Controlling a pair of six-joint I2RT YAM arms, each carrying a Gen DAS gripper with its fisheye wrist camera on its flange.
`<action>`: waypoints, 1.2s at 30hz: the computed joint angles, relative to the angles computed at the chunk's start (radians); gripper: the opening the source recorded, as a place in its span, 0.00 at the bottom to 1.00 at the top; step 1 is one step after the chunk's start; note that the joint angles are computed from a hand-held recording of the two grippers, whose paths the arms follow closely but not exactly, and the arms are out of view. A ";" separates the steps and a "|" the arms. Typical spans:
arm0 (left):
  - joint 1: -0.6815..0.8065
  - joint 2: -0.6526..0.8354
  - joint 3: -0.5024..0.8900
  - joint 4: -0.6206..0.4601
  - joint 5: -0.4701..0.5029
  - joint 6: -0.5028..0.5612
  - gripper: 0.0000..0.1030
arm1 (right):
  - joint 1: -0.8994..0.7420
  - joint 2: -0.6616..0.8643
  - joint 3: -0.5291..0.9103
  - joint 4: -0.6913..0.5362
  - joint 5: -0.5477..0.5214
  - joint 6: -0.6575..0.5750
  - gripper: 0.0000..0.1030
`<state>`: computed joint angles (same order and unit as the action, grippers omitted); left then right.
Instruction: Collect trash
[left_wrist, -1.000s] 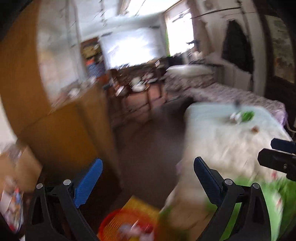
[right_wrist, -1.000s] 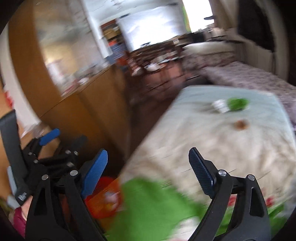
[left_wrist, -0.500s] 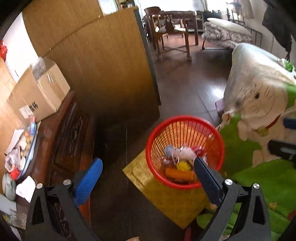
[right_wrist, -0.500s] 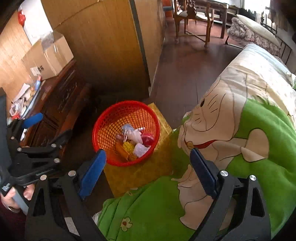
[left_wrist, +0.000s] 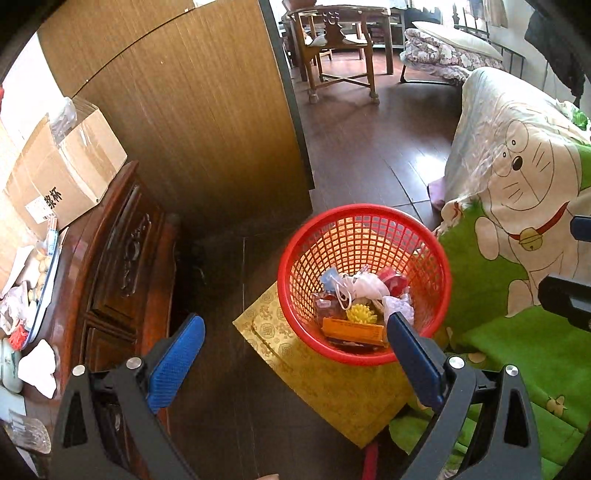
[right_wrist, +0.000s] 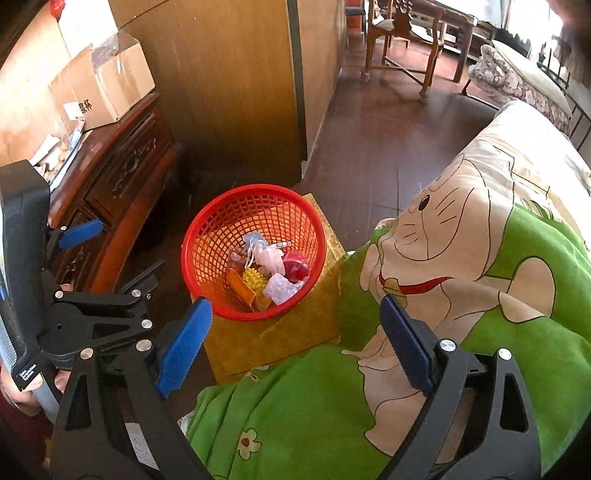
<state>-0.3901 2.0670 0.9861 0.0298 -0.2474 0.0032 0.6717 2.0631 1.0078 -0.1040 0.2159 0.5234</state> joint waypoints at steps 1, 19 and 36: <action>0.000 0.000 0.002 -0.002 -0.001 0.000 0.94 | 0.001 0.002 0.000 0.004 0.000 0.001 0.86; -0.005 0.002 0.003 0.004 0.001 -0.006 0.94 | 0.003 0.006 -0.004 0.014 0.000 0.003 0.86; 0.001 0.008 0.012 -0.006 -0.004 -0.007 0.94 | 0.003 0.005 -0.006 0.014 0.000 0.003 0.86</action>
<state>-0.3895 2.0754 0.9985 0.0235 -0.2512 -0.0034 0.6750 2.0679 1.0015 -0.0898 0.2161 0.5262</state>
